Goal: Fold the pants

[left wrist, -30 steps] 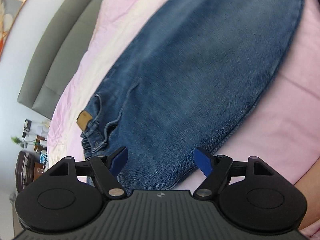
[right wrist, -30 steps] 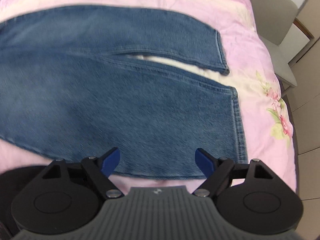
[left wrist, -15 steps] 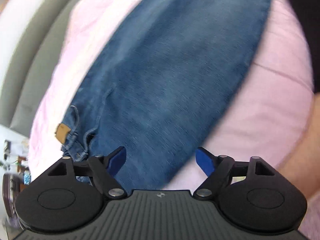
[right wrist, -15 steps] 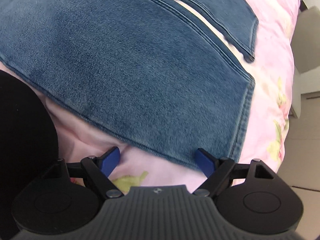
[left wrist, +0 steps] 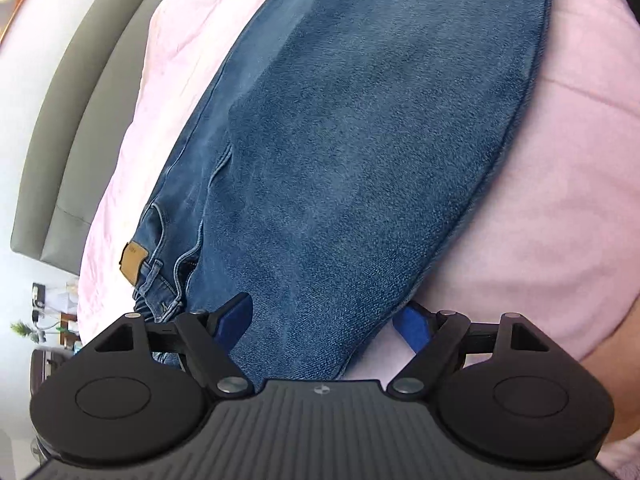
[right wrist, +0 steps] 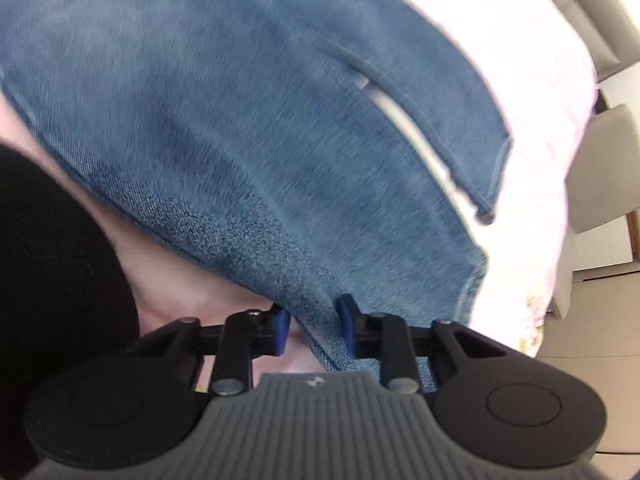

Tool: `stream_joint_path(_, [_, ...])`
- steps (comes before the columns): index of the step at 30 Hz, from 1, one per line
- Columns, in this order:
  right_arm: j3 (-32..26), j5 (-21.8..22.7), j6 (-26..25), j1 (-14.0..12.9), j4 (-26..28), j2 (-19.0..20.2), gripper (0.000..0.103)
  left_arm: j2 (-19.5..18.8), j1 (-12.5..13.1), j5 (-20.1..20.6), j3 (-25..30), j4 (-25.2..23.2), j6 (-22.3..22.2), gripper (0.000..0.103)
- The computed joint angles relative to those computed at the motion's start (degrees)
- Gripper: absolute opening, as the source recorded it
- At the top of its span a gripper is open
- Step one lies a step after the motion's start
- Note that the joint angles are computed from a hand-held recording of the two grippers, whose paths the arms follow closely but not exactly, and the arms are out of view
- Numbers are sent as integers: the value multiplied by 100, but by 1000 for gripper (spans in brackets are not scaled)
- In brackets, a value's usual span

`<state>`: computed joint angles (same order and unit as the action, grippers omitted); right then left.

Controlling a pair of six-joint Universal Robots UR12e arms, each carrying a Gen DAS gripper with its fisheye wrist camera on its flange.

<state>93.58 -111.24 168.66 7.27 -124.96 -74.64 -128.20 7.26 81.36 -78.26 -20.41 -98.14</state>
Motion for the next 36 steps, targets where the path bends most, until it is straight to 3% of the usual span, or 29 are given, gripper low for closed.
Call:
stream_joint_path(1, [-54, -51, 69, -16, -216, 40, 17, 8, -3, 12, 19, -79, -103, 86])
stream_joint_path(4, [-233, -217, 193, -18, -646, 152, 15, 37, 9, -95, 127, -454, -621, 60])
stream_joint_path(6, [-338, -351, 159, 2, -825, 251, 12, 67, 43, -303, 190, -639, -981, 38])
stream_joint_path(9, [-462, -510, 139, 41, -973, 367, 9, 97, 86, -607, 288, -649, -1686, 25])
stream_joint_path(13, [-674, -630, 96, 43, -949, 475, 6, 19, 63, -720, 625, -877, -2144, 20])
stream_joint_path(19, [-862, -689, 50, -67, -1230, 620, 5, -206, -89, -543, 1251, -992, -2647, 15])
stream_joint_path(25, [-1256, -679, 206, -208, -1502, 904, 5, -664, -255, -297, 2217, -1043, -3125, 14])
stream_joint_path(29, [-1796, -702, 354, -313, -1324, 1282, 4, -1212, -445, 117, 3199, -1185, -3284, 14])
stream_joint_path(33, [-2422, -700, 310, -412, -952, 1754, 4, -2024, -632, 496, 4569, -1611, -3329, 14])
stream_joint_path(36, [-2938, -662, 311, -491, -577, 2159, 4, -2729, -705, 687, 5858, -2374, -3461, 14])
